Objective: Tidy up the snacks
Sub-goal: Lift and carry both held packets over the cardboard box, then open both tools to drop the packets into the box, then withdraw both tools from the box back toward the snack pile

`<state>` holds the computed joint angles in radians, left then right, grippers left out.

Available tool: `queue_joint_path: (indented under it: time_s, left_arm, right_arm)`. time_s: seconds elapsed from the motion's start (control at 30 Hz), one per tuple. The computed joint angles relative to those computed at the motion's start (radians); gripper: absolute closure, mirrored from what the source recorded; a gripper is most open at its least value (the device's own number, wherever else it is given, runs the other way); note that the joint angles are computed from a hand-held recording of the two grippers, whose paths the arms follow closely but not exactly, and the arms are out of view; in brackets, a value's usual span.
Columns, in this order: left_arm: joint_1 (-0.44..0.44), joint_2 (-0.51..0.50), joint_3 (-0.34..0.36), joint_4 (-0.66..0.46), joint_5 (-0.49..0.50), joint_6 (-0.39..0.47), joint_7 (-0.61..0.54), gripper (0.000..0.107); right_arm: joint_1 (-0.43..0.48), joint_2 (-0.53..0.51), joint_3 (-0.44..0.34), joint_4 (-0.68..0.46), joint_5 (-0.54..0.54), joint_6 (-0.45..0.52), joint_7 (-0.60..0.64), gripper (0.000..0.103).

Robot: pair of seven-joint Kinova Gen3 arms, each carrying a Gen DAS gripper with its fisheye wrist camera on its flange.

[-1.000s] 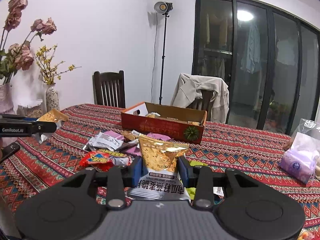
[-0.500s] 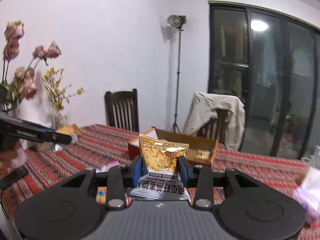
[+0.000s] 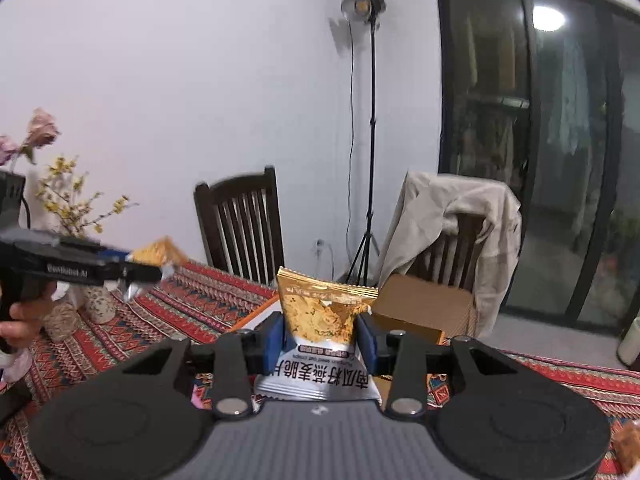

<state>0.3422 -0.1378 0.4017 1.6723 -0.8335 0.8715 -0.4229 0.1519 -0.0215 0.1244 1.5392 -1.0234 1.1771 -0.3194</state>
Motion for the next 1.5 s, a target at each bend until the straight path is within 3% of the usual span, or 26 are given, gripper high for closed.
queue_joint_path:
  time_s: [0.07,0.2,0.33,0.5,0.6,0.67,0.7,0.83,0.97,1.1,1.27,1.37,1.5]
  left_arm:
    - [-0.012,0.058,-0.039,-0.047,0.017,-0.027,-0.054,0.067]
    - [-0.01,0.181,-0.125,-0.13,0.046,-0.072,-0.115,0.067]
    - [-0.051,0.304,-0.201,-0.189,0.194,-0.164,-0.234,0.067]
    - [-0.119,0.485,-0.233,-0.273,0.382,-0.217,-0.362,0.067]
    - [-0.147,0.584,-0.237,-0.34,0.472,-0.19,-0.429,0.067]
    - [-0.136,0.62,-0.26,-0.358,0.496,-0.177,-0.447,0.066]
    - [-0.124,0.633,-0.275,-0.366,0.5,-0.168,-0.452,0.066]
    - [-0.131,0.663,-0.283,-0.393,0.589,-0.155,-0.519,0.042]
    - [-0.082,0.646,-0.338,-0.408,0.611,-0.132,-0.545,0.036]
    - [-0.016,0.584,-0.397,-0.415,0.59,-0.091,-0.538,0.029]
    - [0.112,0.493,-0.448,-0.458,0.435,0.066,-0.46,0.021]
    - [0.138,0.414,-0.411,-0.456,0.378,0.137,-0.424,0.014]
    - [0.196,0.315,-0.352,-0.448,0.271,0.23,-0.362,0.008]
  right_arm:
    - [-0.053,0.076,-0.025,-0.093,0.068,-0.031,-0.081,0.064]
    - [-0.209,0.241,0.01,-0.278,0.201,-0.061,-0.244,0.064]
    - [-0.31,0.411,0.015,-0.462,0.356,-0.073,-0.407,0.064]
    - [-0.379,0.617,-0.012,-0.646,0.547,-0.06,-0.599,0.064]
    - [-0.413,0.711,-0.03,-0.713,0.669,-0.061,-0.702,0.064]
    - [-0.409,0.74,-0.083,-0.715,0.75,-0.079,-0.751,0.064]
    - [-0.402,0.743,-0.113,-0.701,0.783,-0.094,-0.764,0.064]
    - [-0.402,0.753,-0.154,-0.676,0.845,-0.12,-0.793,0.06]
    - [-0.393,0.756,-0.193,-0.684,0.889,-0.11,-0.817,0.037]
    - [-0.371,0.705,-0.217,-0.671,0.895,-0.1,-0.815,0.035]
    - [-0.34,0.584,-0.223,-0.639,0.891,-0.089,-0.807,0.026]
    - [-0.305,0.486,-0.234,-0.604,0.863,-0.077,-0.784,0.018]
    - [-0.273,0.357,-0.232,-0.563,0.827,-0.048,-0.761,0.016]
